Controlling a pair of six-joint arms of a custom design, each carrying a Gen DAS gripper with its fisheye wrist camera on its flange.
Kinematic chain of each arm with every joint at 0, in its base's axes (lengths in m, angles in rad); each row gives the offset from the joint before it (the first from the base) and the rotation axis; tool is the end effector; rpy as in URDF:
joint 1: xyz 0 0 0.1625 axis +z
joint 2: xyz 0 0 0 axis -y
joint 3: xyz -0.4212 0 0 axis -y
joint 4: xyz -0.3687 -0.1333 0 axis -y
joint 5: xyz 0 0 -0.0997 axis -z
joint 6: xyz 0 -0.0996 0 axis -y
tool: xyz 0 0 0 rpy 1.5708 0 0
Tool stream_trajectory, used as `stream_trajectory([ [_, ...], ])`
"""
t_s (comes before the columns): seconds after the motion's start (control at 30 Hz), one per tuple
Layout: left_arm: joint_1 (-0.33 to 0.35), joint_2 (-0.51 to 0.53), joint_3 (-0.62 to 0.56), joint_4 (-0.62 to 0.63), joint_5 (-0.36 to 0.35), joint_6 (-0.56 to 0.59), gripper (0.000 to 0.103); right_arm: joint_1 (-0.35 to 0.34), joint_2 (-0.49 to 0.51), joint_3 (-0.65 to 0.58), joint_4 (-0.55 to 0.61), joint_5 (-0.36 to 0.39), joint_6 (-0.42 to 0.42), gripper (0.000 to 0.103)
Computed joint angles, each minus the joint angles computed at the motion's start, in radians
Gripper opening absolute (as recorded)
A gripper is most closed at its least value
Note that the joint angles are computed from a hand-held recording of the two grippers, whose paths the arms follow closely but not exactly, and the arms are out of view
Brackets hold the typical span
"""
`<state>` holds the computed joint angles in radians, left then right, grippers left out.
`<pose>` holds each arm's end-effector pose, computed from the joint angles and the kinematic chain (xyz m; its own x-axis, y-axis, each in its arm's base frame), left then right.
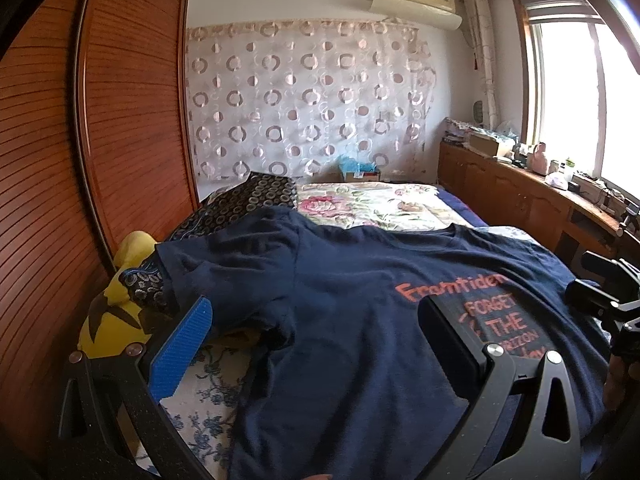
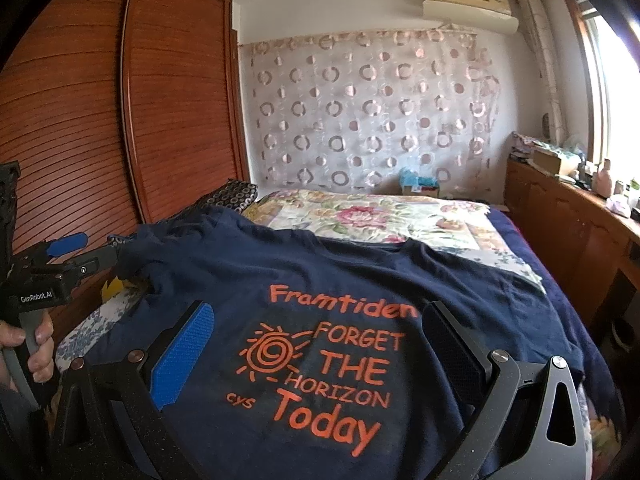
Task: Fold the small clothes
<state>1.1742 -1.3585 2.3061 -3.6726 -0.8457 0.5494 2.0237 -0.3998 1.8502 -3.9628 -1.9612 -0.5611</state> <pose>0.0246 -0.4574 0.3359 -0.7069 -0.0356 -0.7064 0.6161 0.4595 -0.6398 0.3332 -0.4667 -0.0132 -0.6810 -0.3899 0.6198 -0.7321 0.3799 -0.5654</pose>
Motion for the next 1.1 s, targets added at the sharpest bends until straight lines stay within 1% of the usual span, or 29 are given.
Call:
stream_trajectory([
  [0.07, 0.017, 0.001, -0.015, 0.018, -0.003, 0.008, 0.103, -0.002, -0.003, -0.011, 0.026, 0.006, -0.006, 0.103],
  [0.17, 0.065, -0.001, -0.058, 0.074, -0.015, 0.016, 0.103, -0.005, -0.007, -0.028, 0.068, 0.018, -0.009, 0.103],
  [0.23, 0.09, 0.001, -0.084, 0.094, -0.016, 0.021, 0.103, -0.012, -0.016, -0.034, 0.11, 0.033, -0.005, 0.103],
  [0.37, 0.133, 0.004, -0.14, 0.158, -0.029, 0.036, 0.103, -0.022, -0.026, -0.046, 0.164, 0.04, -0.007, 0.103],
  [0.43, 0.158, -0.005, -0.168, 0.209, -0.06, 0.029, 0.103, -0.024, -0.036, -0.038, 0.179, 0.05, 0.001, 0.103],
  [0.47, 0.176, -0.018, -0.187, 0.267, -0.087, 0.0, 0.102, -0.027, -0.042, -0.036, 0.187, 0.055, 0.002, 0.103],
  [0.57, 0.205, -0.036, -0.229, 0.365, -0.135, -0.057, 0.095, -0.029, -0.047, -0.044, 0.212, 0.058, -0.006, 0.103],
  [0.67, 0.224, -0.029, -0.268, 0.402, -0.142, -0.066, 0.088, -0.029, -0.048, -0.053, 0.233, 0.057, -0.016, 0.103],
  [0.7, 0.232, -0.022, -0.284, 0.412, -0.139, -0.064, 0.087, -0.028, -0.046, -0.057, 0.24, 0.055, -0.02, 0.103],
  [0.77, 0.245, -0.007, -0.311, 0.425, -0.129, -0.06, 0.079, -0.028, -0.042, -0.065, 0.252, 0.054, -0.024, 0.103],
  [0.8, 0.252, 0.003, -0.328, 0.438, -0.117, -0.058, 0.077, -0.03, -0.044, -0.063, 0.257, 0.057, -0.023, 0.103],
  [0.87, 0.263, 0.022, -0.354, 0.454, -0.099, -0.05, 0.067, -0.034, -0.048, -0.059, 0.27, 0.063, -0.016, 0.103],
  [0.9, 0.27, 0.033, -0.37, 0.467, -0.087, -0.052, 0.064, -0.035, -0.049, -0.059, 0.277, 0.065, -0.012, 0.103],
  [0.97, 0.289, 0.039, -0.396, 0.508, -0.093, -0.075, 0.054, -0.032, -0.047, -0.066, 0.287, 0.066, -0.007, 0.103],
  [1.03, 0.306, 0.038, -0.415, 0.548, -0.114, -0.099, 0.052, -0.029, -0.047, -0.064, 0.287, 0.063, -0.008, 0.103],
  [1.1, 0.312, 0.043, -0.426, 0.56, -0.115, -0.109, 0.052, -0.024, -0.044, -0.063, 0.275, 0.048, -0.023, 0.103],
])
